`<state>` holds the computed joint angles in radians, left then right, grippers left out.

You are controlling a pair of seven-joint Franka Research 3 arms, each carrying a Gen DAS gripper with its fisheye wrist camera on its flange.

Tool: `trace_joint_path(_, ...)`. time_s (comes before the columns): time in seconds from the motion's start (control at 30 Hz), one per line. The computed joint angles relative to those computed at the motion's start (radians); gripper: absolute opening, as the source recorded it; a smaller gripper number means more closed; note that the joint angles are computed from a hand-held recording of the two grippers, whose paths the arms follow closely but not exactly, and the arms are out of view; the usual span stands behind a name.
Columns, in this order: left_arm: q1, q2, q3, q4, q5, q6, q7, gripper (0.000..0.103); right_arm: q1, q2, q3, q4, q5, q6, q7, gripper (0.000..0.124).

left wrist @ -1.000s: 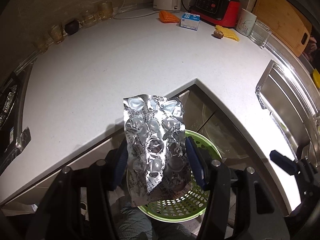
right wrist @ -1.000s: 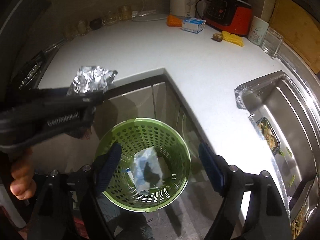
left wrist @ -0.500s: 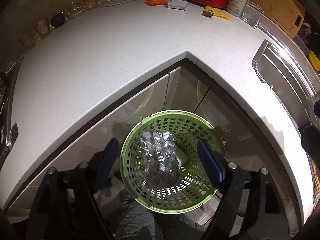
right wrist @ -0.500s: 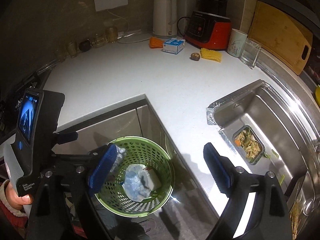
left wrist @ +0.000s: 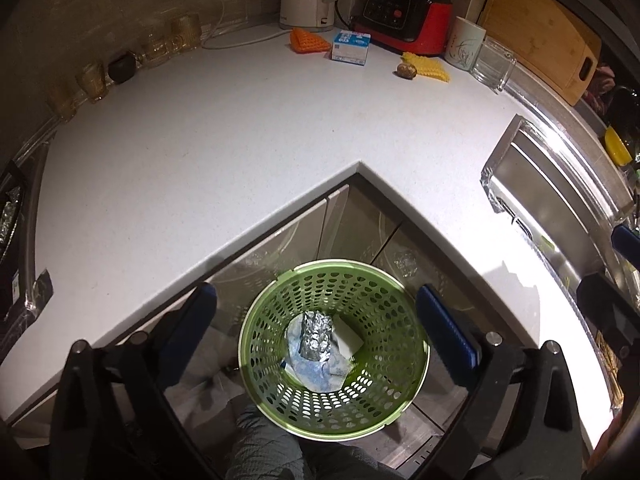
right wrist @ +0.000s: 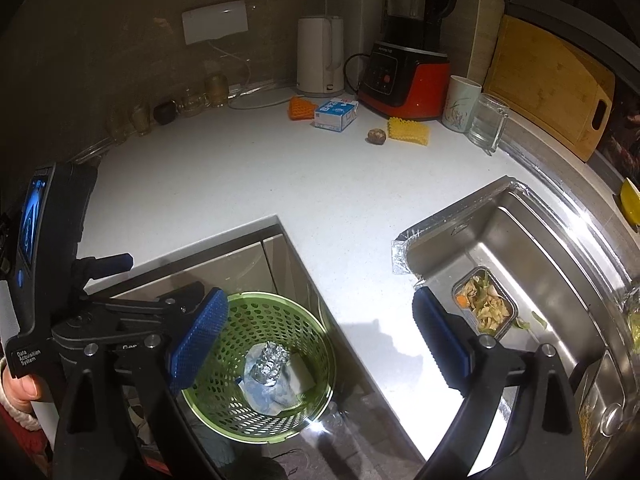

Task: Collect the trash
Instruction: 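Move both grippers over the counter to the orange net and milk carton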

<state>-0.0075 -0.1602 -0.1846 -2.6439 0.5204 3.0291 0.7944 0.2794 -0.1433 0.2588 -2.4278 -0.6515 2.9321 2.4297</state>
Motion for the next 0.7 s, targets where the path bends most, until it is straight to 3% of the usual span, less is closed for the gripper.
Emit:
trace_joint_path(0.17,-0.013,0.044,0.032,0.082,-0.046,-0.016,0.064,0.095,-0.016,0.03,-0.006,0.061,-0.067,-0.018,0.031,0.099)
trace_joint_path(0.37,-0.016,0.173,0.065,0.26,-0.129,-0.031,0.196,0.095,0.022,0.149,-0.068,0.209,-0.14,-0.055,0.075,0.1)
trace_joint_path(0.53,0.017,0.347,0.054,0.483,-0.249,-0.07,0.345,0.095,0.074,0.307,-0.135,0.388,-0.096,-0.074,0.03,0.1)
trace_joint_path(0.7,0.03,0.569,0.057,0.78,-0.284,-0.138,0.403,0.095,0.1,0.498,-0.177,0.614,0.016,-0.101,-0.064,0.101)
